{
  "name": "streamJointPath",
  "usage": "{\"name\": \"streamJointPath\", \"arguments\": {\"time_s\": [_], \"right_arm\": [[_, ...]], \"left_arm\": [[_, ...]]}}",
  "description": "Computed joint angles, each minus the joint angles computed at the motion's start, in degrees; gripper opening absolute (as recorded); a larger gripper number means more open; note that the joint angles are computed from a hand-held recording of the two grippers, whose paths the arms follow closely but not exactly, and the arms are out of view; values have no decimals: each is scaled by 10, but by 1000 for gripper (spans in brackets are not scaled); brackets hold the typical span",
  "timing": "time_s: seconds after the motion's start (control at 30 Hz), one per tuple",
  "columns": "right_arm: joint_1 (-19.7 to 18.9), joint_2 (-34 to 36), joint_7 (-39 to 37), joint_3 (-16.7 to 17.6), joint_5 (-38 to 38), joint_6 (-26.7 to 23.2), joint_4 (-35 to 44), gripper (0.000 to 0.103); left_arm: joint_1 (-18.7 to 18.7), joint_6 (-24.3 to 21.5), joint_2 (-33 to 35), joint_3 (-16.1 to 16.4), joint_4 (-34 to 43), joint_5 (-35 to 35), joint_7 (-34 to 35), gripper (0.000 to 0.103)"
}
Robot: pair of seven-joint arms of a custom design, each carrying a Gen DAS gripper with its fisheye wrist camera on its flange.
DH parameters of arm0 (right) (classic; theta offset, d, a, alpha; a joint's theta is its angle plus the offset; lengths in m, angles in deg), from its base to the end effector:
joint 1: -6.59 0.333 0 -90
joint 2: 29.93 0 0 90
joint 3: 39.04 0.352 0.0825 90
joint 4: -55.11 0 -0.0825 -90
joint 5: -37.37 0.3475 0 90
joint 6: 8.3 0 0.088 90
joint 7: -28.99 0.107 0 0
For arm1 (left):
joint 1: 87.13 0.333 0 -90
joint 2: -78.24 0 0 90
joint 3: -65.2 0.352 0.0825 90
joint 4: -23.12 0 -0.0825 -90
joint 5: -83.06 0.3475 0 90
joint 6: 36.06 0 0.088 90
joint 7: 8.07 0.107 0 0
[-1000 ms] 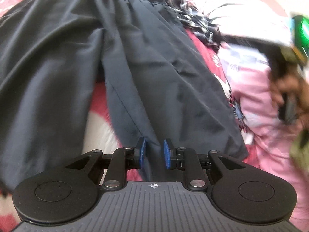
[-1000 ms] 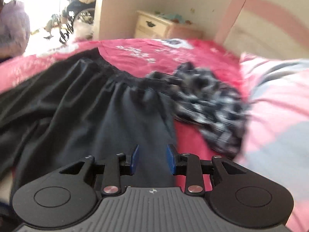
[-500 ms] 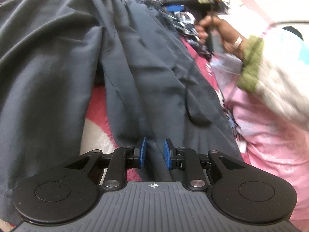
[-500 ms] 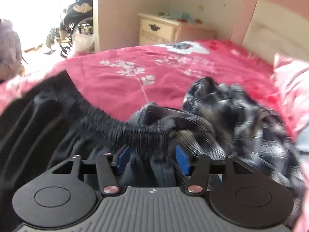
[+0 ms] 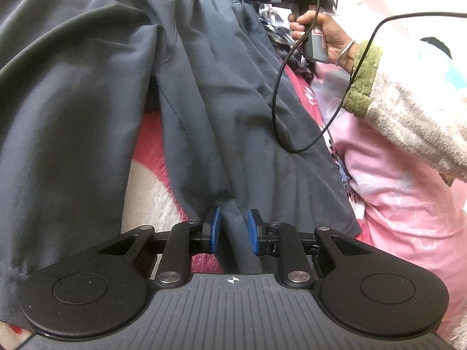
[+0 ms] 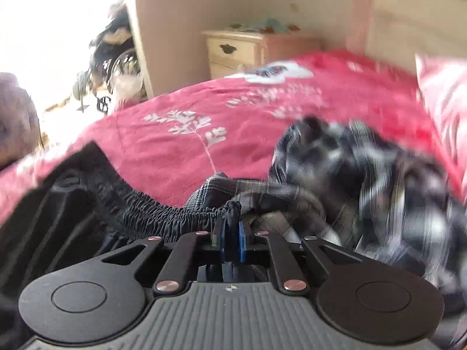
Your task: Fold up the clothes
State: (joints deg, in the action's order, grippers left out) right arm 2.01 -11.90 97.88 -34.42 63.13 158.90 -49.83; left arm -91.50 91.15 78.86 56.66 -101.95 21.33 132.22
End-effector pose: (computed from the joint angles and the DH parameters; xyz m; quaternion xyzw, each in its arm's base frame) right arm 0.6579 -0.0333 0.5017 -0.6362 0.6653 -0.2230 0.3207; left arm 0.4980 -0.1428 0.4575 0.4953 -0.7640 0.3755 0.1732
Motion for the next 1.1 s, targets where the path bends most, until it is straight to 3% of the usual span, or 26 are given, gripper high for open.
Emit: {"name": "streamJointPath", "arguments": {"time_s": [0.03, 0.1, 0.23, 0.27, 0.3, 0.33, 0.5, 0.6, 0.83, 0.87, 0.9, 0.97, 1.03, 1.1], "right_arm": [[-9, 2, 3, 6, 17, -9, 3, 31], [-21, 4, -5, 17, 45, -11, 5, 44], [-46, 14, -39, 33, 107, -57, 26, 44], [-41, 16, -39, 27, 106, -67, 29, 39], [-31, 16, -34, 15, 93, -69, 29, 19], [-23, 16, -32, 8, 83, -66, 27, 11], [-13, 3, -78, 27, 103, 57, -1, 9], [19, 17, -26, -11, 38, 80, 7, 9], [123, 56, 129, -149, -115, 81, 16, 12], [146, 61, 152, -177, -139, 79, 17, 17], [169, 62, 179, -207, -160, 83, 13, 32], [199, 57, 228, -248, -184, 86, 5, 43], [209, 38, 261, -266, -198, 95, -12, 43], [200, 8, 279, -262, -204, 97, -31, 44]], "left_arm": [[0, 0, 0, 0, 0, 0, 0, 20], [0, 1, -1, 0, 0, 1, 1, 20], [0, 2, -1, 0, -1, 1, 0, 20], [0, 3, -1, 0, -1, 1, 0, 20], [0, 3, -1, 0, -1, 1, 0, 20], [0, 3, -2, 0, -2, 1, 1, 20], [0, 3, -4, 1, -4, -1, 4, 20], [0, 2, -3, 1, -4, -3, 5, 20], [0, 1, -1, 0, -3, -5, 2, 20], [0, 0, -1, 0, -3, -6, 2, 20], [0, 0, 0, 0, -2, -6, 2, 20], [1, -1, 1, 0, -1, -7, 1, 20], [1, -2, 1, 0, 0, -6, -1, 20], [1, -3, 2, 0, 2, -7, -1, 22]]}}
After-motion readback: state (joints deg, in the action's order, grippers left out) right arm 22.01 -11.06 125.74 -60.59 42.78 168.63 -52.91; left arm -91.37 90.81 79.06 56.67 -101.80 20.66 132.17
